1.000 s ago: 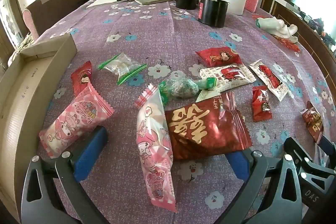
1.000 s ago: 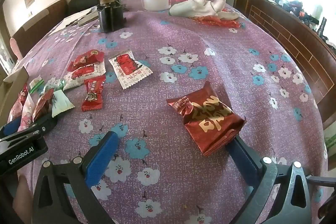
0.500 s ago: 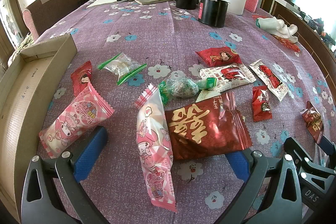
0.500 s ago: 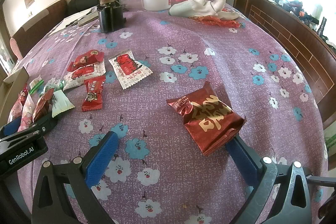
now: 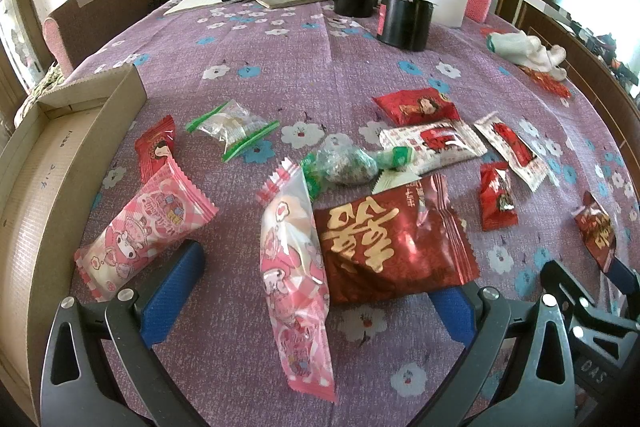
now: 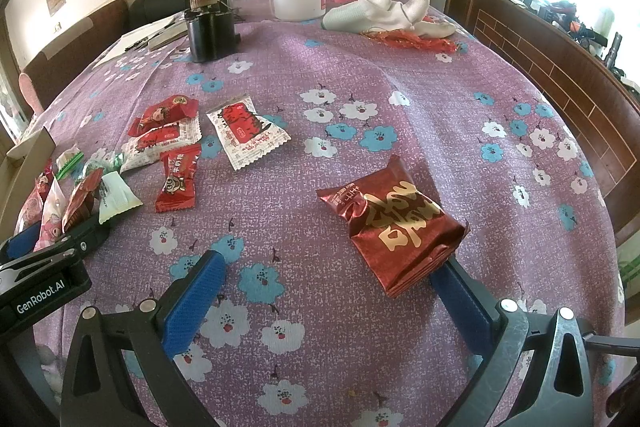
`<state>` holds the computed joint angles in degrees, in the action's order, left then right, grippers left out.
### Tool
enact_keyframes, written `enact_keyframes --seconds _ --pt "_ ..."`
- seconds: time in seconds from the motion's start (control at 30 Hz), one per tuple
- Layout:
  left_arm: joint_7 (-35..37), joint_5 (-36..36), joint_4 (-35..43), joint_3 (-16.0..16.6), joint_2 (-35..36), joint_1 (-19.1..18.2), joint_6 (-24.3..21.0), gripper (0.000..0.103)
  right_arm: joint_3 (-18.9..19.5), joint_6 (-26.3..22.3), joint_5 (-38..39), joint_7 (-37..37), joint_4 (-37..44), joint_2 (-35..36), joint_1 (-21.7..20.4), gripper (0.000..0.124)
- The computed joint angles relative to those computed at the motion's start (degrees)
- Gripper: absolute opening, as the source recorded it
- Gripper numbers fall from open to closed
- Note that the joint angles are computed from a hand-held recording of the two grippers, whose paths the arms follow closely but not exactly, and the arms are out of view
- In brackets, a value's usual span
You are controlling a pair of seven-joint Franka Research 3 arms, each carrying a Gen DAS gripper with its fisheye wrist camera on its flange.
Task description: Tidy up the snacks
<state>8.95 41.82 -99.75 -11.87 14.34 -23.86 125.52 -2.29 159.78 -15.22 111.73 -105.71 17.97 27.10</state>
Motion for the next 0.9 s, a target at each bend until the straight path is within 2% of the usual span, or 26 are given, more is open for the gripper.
enact_keyframes --seconds 0.13,0.2,0.33,0.43,0.47,0.57,0.73,0.8,0.9 --pt "4.22 -4.37 -0.05 -0.82 -0.54 0.80 0.25 0.103 0.02 0.01 0.08 -0.06 0.00 0.01 -0.02 0.103" --pt "5.70 -4.66 -2.02 -1.17 -1.73 0.80 1.85 0.103 0.12 0.01 0.25 -0.27 -0.03 -0.01 -0.10 0.103" --pt "10.74 -7.63 -4.63 -2.09 -3.76 1.42 4.76 0.103 2.68 0.31 4.46 -6.39 -1.36 -0.88 -2.61 0.103" --pt "13.38 -12.53 -12.19 -2.66 -9.44 3.11 13.53 0.103 1.82 -0.32 4.26 -6.01 -0.79 -0.71 -1.82 0.103" --pt "13.04 -12.50 -14.47 -2.76 -11.62 3.26 14.96 0.103 1.66 -0.46 4.24 -5.90 -0.83 -0.76 -1.66 0.103" --pt "11.13 -9.99 -19.39 -3.24 -17.66 3.89 15.64 0.103 1.56 -0.84 4.23 -5.67 -1.04 -1.03 -1.42 0.103" --pt "12.39 -10.46 -28.34 -3.53 -28.73 6.35 19.58 0.103 1.84 -2.56 4.64 -6.06 -0.42 -1.02 -1.49 0.103" --pt "10.56 -9.51 -31.70 -4.29 -33.37 8.01 21.31 0.103 1.71 -2.62 4.32 -5.52 -0.64 -1.20 -1.31 0.103" --pt "10.21 -11.16 -34.45 -4.62 -38.02 9.13 21.59 0.103 1.34 -3.01 3.57 -3.85 -1.00 -1.57 -0.92 0.103"
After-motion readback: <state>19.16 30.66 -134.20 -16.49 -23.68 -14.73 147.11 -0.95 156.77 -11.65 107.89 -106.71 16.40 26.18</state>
